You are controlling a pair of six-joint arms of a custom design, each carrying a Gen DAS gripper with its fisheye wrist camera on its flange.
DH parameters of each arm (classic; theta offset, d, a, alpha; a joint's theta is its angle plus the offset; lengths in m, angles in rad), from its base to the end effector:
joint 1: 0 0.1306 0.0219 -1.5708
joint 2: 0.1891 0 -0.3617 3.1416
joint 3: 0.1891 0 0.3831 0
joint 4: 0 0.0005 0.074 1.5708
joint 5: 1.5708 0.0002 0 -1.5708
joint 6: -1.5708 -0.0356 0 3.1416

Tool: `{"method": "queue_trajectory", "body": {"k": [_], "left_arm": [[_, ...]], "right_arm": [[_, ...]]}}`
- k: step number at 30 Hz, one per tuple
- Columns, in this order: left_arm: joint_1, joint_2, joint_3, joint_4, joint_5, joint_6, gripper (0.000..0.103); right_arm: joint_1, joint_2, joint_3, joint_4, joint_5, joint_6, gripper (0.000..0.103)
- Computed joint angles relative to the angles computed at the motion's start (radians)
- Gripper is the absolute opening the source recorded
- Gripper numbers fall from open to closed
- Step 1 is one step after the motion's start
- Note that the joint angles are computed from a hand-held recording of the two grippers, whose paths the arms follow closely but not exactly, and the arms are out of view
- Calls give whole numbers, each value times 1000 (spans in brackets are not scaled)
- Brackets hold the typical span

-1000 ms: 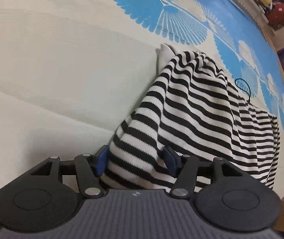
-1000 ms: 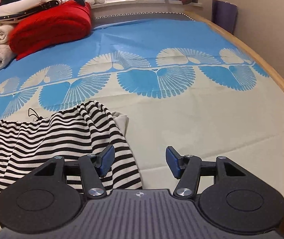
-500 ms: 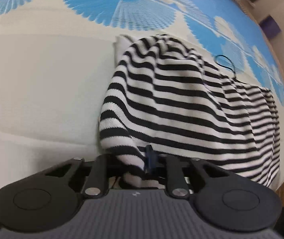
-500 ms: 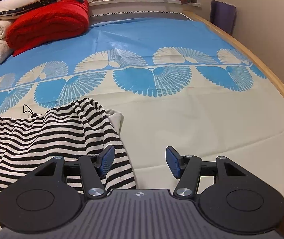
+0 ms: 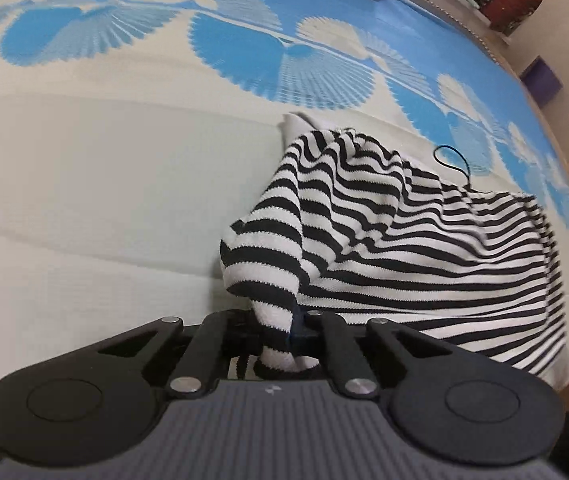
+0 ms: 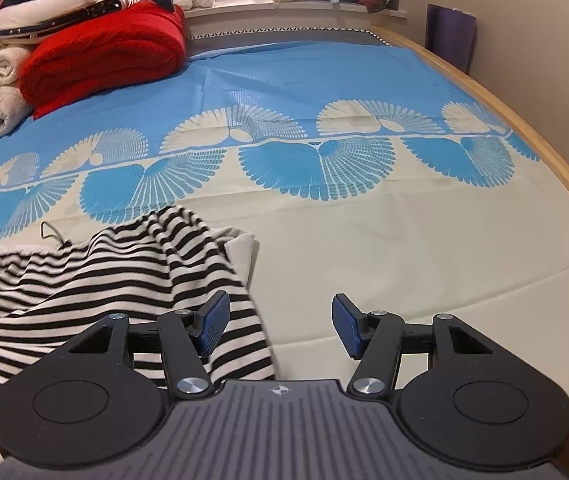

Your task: Fold small clothes

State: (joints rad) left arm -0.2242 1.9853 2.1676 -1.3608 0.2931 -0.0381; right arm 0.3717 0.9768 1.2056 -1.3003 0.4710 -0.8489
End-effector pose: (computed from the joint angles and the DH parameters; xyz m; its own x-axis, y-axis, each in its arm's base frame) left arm 0.6265 -0.1539 0.3979 -0.8880 0.2399 -0.3922 0.3546 0.9003 -0.2522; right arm 0.2883 0.0945 0.4570 -0.6315 0.4717 -0.6154 0.5338 0.8401 0.0961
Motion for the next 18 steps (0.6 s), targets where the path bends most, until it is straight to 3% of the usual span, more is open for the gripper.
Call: {"method": "queue_trajectory", "body": {"k": [4, 7, 8, 11, 12, 18], "left_arm": [[21, -35, -26, 7, -59, 11, 8], [45, -33, -8, -28, -6, 41, 11], [49, -28, 2, -42, 10, 57, 17], [54, -21, 10, -47, 5, 88, 56], [57, -18, 12, -48, 12, 96, 64], [61, 26, 33, -63, 4, 104, 69]], "right_arm": [[4, 3, 3, 13, -3, -10, 59], [12, 10, 10, 28, -6, -16, 59], [19, 12, 13, 30, -4, -22, 59], [31, 16, 20, 37, -5, -23, 59], [35, 18, 22, 37, -5, -21, 59], [27, 8, 15, 30, -10, -14, 59]]}}
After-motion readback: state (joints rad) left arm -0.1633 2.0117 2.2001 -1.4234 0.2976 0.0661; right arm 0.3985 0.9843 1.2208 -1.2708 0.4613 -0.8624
